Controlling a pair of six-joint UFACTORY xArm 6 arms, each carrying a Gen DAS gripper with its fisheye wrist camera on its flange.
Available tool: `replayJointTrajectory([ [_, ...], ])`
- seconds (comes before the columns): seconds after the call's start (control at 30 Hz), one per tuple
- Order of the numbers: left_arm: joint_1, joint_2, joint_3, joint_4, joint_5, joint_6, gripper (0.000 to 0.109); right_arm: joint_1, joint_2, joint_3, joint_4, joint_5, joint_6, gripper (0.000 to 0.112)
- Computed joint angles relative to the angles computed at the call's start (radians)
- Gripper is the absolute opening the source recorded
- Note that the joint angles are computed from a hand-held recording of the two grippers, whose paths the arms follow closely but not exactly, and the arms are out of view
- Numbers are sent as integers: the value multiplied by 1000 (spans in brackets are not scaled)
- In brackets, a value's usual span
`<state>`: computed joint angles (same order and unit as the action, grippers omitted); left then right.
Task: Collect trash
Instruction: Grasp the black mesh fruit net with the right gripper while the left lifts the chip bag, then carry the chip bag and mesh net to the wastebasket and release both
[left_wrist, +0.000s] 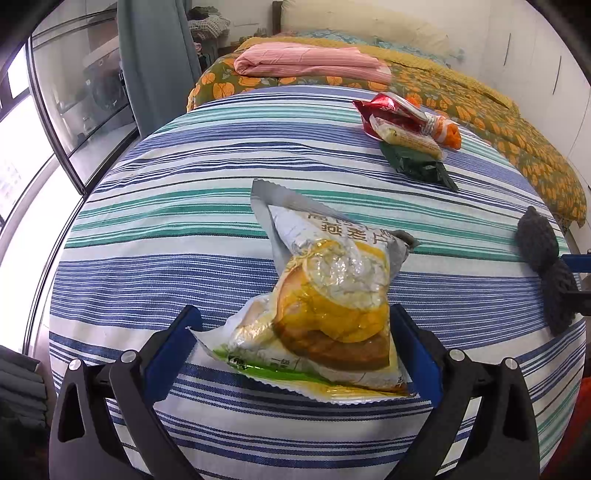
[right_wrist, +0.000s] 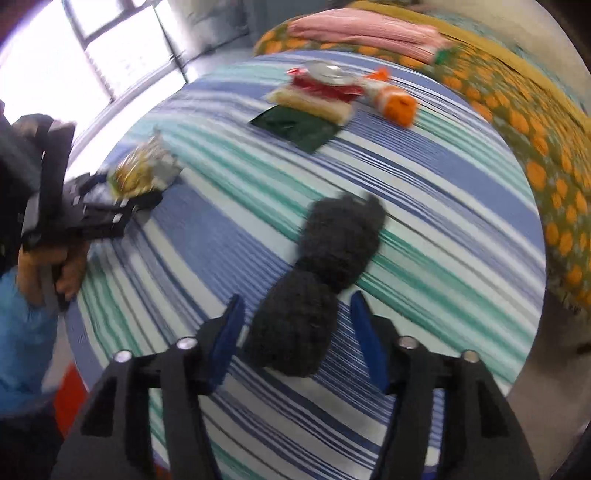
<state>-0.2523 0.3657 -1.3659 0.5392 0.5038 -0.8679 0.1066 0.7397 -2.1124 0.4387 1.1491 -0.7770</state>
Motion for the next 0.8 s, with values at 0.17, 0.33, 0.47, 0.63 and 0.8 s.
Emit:
replayJointTrajectory([
  [0.17,6,-14,25,-18,-38,7,98,-7,-71,134,78,-87,48,65],
  [0.33,26,-91,148,-248,-188,267,97,-14,-139,224,87,-158,56,70],
  [0.47,24,-107,135,-245,-167,307,97,-7,-132,209,74,-192,74,71],
  [0.63,0,-27,-4,-173,-48,298,97,12,-41,80,59,-147,200,71],
  [0.8,1,31,-82,-208,-22,304,93,39,-20,65,-15,-162,226,47],
])
